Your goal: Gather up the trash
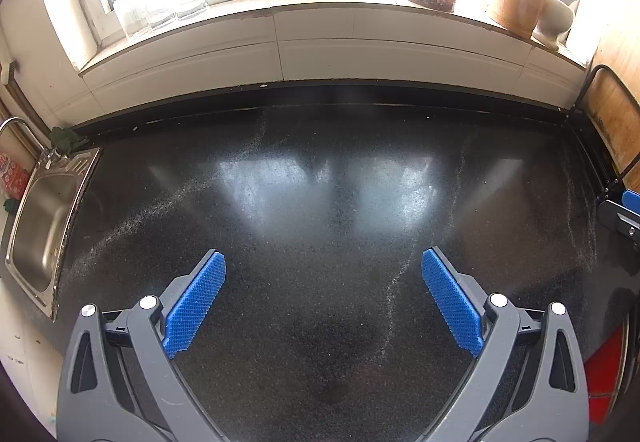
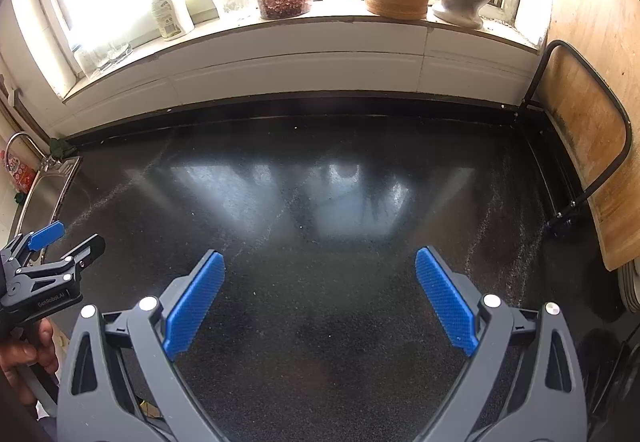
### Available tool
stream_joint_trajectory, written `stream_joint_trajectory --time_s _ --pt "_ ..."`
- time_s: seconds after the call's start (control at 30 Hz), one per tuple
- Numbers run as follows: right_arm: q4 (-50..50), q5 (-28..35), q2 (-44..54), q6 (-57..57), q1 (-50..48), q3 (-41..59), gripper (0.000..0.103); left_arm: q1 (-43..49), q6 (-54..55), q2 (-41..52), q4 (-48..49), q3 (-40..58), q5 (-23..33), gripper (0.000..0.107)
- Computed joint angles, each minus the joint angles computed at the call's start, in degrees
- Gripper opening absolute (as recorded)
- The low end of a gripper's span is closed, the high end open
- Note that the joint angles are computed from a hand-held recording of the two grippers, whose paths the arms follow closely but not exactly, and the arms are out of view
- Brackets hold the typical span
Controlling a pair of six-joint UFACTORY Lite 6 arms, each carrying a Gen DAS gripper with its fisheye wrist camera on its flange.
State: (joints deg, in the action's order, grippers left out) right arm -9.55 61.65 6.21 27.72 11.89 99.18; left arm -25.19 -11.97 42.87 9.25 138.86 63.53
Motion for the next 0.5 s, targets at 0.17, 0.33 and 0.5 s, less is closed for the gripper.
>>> stream_joint_trajectory --time_s 0.17,0.33,0.5 --pt "0.1 0.0 0.0 -0.1 -0.2 -0.2 0.093 0.0 0.1 0.4 -0.1 0.7 0.2 0.096" --pt "0.1 0.0 -0.1 0.1 -0.1 -0.1 0.093 0.5 0.4 -0.6 -2.0 -0.9 -0.9 0.096" --pt "0.0 -0.3 -0.8 0.1 -0.3 -1.0 0.093 -0.2 -0.5 -3.9 -0.6 -6.8 -4.2 0.096"
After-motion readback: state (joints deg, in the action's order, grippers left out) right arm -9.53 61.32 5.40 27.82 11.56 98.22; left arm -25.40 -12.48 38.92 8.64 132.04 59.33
